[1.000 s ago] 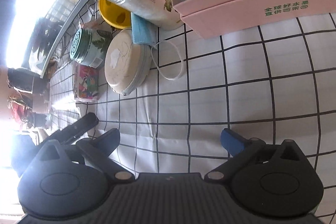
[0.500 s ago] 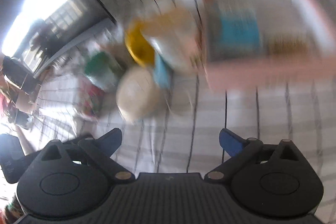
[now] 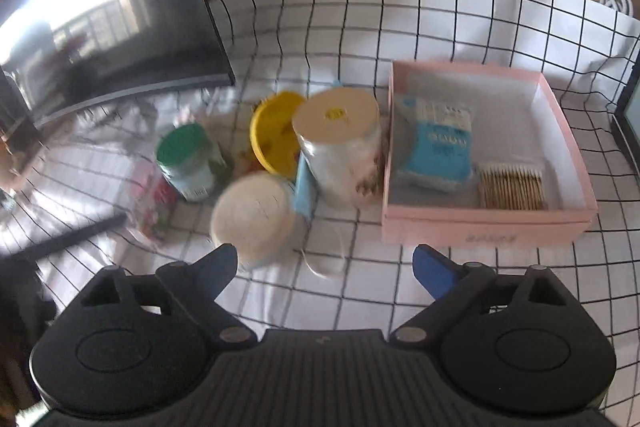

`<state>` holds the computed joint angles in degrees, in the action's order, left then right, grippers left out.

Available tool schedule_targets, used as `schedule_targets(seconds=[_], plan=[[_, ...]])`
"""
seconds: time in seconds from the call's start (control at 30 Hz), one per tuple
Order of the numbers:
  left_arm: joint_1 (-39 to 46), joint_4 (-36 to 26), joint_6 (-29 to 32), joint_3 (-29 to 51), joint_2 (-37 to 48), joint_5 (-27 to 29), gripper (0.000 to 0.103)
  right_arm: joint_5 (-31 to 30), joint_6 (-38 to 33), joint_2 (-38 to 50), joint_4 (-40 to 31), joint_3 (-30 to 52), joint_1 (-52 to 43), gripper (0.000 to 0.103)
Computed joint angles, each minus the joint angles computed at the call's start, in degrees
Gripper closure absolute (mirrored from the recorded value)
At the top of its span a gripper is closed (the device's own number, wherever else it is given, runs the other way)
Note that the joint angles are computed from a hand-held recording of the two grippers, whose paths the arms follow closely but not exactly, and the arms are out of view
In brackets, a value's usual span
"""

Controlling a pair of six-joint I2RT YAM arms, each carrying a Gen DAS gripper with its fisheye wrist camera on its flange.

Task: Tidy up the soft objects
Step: 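Grasp the pink tissue pack upright with the left tool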

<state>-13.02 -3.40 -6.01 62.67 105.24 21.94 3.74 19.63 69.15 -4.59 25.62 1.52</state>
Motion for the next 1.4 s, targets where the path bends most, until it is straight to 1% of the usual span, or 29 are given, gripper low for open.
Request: schedule_targets(seconds=[0.1, 0.17, 0.3, 0.43, 0.5, 0.57, 0.6, 0.63, 0.73, 0.83, 0.87, 0.93, 1.0, 1.07, 1.13, 1.2, 1.23, 1.27, 1.33, 1.4], plan=[[-0.73, -4.17, 2.67, 6.37, 4.26, -1.16, 0.043, -0.76, 0.06, 1.90, 0.53, -0.60, 0.43, 0.009], [-1.92, -5.76, 4.77, 10.03, 7.58, -3.99, 0.043, -1.97, 0.64, 4.16, 1.35, -0.80, 0.79, 0.009], [-3.99, -8.86, 6.68, 17.66, 15.11, -9.51, 0.043, -4.93, 1.53, 9.95, 4.29, -1.60, 1.07, 0.009], [-4.80, -11.07, 8.39, 22.73, 19.94, -13.26, 0.043, -8.69, 2.11, 15.44, 7.52, -2.43, 0.02, 0.009], [-4.77, -11.59, 9.37, 24.11, 21.12, -13.69, 0.044, -9.97, 2.46, 17.54, 8.91, -2.74, -0.82, 0.009], [-4.53, -11.64, 9.80, 24.50, 21.66, -13.64, 0.055, -11.90, 2.92, 19.62, 9.78, -2.73, -2.31, 0.009], [-4.39, -12.04, 10.06, 25.14, 22.19, -13.23, 0.068, -13.11, 3.03, 20.72, 10.16, -2.64, -3.26, 0.009], [-4.46, -12.86, 10.42, 26.21, 22.88, -13.27, 0.075, -13.82, 3.01, 20.95, 11.78, -3.24, -3.78, 0.008], [-4.87, -14.35, 12.43, 28.06, 24.27, -14.06, 0.075, -14.04, 2.85, 21.23, 13.28, -4.00, -3.92, 0.007], [-4.74, -15.51, 12.52, 29.03, 25.06, -13.55, 0.075, -13.87, 3.10, 22.16, 15.23, -4.40, -2.91, 0.000], [-4.53, -15.62, 12.46, 29.24, 25.31, -13.16, 0.075, -13.49, 3.76, 22.45, 15.68, -4.41, -2.46, 0.000], [-4.30, -15.98, 12.20, 29.73, 25.60, -12.47, 0.075, -12.43, 5.43, 22.43, 15.23, -4.02, -1.73, 0.000], [-4.15, -16.75, 12.28, 30.35, 25.85, -12.06, 0.075, -12.80, 5.43, 22.15, 13.29, -3.04, -2.38, 0.000], [-4.13, -17.32, 12.36, 30.86, 26.07, -11.91, 0.076, -13.89, 3.89, 22.35, 11.98, -2.29, -3.27, 0.000], [-4.12, -17.73, 12.07, 31.17, 26.19, -11.89, 0.076, -14.99, 2.90, 22.15, 12.20, -2.61, -4.11, 0.000], [-4.37, -18.05, 11.90, 31.52, 26.34, -12.53, 0.076, -15.49, 2.87, 21.59, 13.28, -3.54, -4.71, 0.003], [-4.62, -18.01, 11.76, 31.48, 26.32, -13.00, 0.076, -15.71, 2.61, 20.84, 14.12, -4.24, -4.89, 0.014], [-4.88, -18.08, 11.63, 31.52, 26.31, -13.59, 0.076, -16.26, 1.77, 19.81, 14.64, -4.77, -4.98, 0.019], [-5.41, -18.33, 11.57, 31.57, 26.18, -14.75, 0.078, -14.83, 1.19, 16.11, 15.75, -6.10, -3.72, 0.019], [-5.27, -17.41, 11.08, 30.29, 25.49, -14.17, 0.079, -10.75, -0.12, 12.66, 16.20, -6.20, -0.35, 0.019]])
